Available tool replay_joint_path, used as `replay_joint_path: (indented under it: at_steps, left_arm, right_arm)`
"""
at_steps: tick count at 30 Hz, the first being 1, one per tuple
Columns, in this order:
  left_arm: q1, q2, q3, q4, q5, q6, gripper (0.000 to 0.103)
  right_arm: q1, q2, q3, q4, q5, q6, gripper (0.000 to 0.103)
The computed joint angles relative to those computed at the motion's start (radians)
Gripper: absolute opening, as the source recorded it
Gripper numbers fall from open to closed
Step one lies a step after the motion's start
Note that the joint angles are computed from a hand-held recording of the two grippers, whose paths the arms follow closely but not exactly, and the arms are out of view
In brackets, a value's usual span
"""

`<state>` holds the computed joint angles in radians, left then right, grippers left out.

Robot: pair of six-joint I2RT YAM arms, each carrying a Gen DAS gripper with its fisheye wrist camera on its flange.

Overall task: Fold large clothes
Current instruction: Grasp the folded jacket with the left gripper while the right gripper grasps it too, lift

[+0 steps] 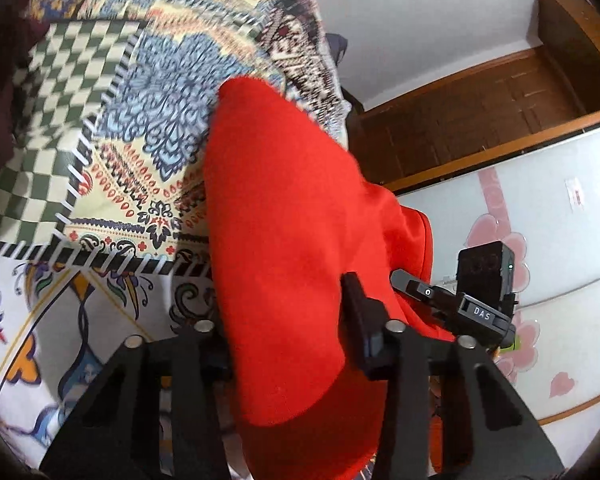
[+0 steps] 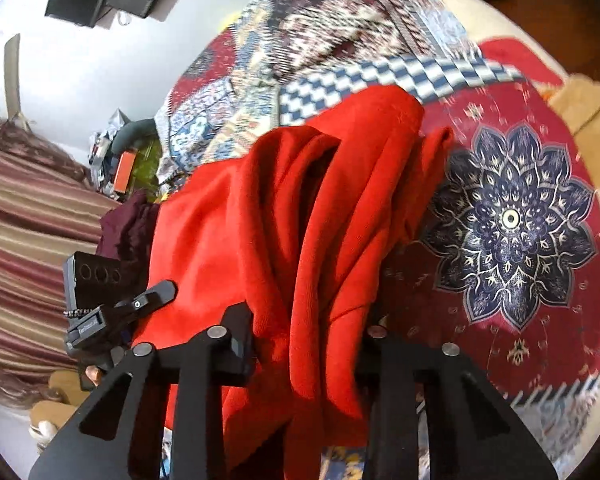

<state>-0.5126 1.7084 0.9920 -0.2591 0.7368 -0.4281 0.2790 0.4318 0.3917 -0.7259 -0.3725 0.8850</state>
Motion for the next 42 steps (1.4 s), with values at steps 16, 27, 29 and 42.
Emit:
replay_joint_path:
  at_steps: [16,27,29,42]
  left_arm:
    - [0.392,-0.363,0.335,-0.591,0.104,0.364,0.035]
    - [0.845,-0.028,0.878,-0.987,0.178,0.692,0.035]
    - [0.882,0.037,0.909,-0.987,0.158,0.708,0.035]
    - [0.980,0.199,0.744,-0.788,0.034,0.768,0.062]
  right_arm:
    - [0.584,0.524,0.637,0.046,0.526,0.072,0.026]
    - [0.560,1.159,1.153,0.251,0.376,-0.090,0.026]
    - [0.548,1.292,1.253,0.275,0.324,-0.088,0.026]
    - [0.531,1.607,1.359,0.288,0.276,-0.146,0.060]
